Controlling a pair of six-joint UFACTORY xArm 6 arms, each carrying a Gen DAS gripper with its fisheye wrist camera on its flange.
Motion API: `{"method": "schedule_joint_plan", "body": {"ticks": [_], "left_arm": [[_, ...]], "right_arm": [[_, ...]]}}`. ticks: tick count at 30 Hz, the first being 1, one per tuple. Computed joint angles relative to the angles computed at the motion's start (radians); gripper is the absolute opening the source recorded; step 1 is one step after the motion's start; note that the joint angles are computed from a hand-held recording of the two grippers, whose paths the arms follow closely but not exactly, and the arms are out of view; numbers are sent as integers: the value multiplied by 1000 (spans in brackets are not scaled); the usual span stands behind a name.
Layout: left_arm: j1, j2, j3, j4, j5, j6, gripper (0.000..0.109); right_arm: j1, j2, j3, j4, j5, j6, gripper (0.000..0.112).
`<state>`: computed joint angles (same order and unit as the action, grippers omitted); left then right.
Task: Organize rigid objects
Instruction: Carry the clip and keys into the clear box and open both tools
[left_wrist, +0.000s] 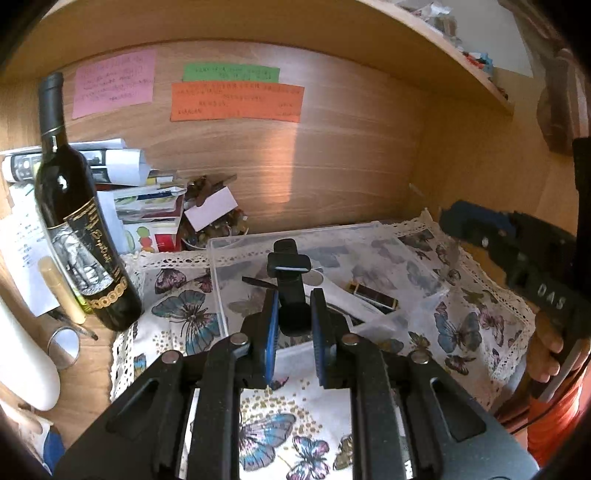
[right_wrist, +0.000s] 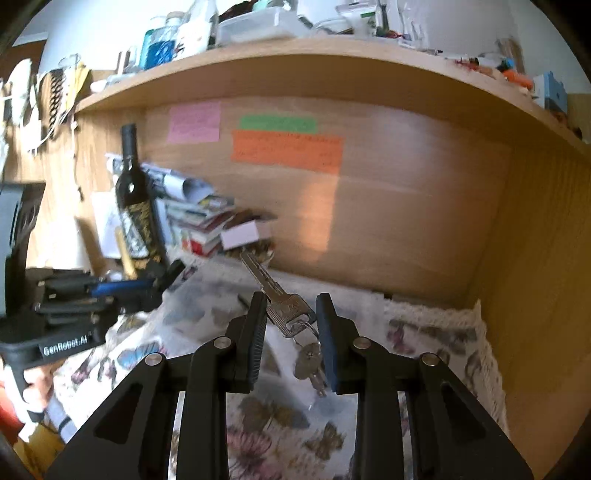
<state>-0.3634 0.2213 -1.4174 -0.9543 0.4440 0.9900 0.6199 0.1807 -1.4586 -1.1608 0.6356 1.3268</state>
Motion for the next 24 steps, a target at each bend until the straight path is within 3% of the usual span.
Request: {"method": "schedule_joint_plan", "body": {"ticks": [6, 16, 19, 24], "left_arm": [[-6, 103, -101, 115, 28, -108, 16], [-9, 275, -266, 336, 104, -318, 16], [-13, 273, -254, 343, 76, -318, 17], [-15, 247, -223, 320, 60, -290, 26]], "right_arm": [[-51, 46, -31, 68, -30, -65, 25], [-102, 159, -58, 291, -21, -233, 25], [-104, 170, -57, 312, -12, -241, 25], [-108, 168, -47, 335, -23, -246, 26]]}}
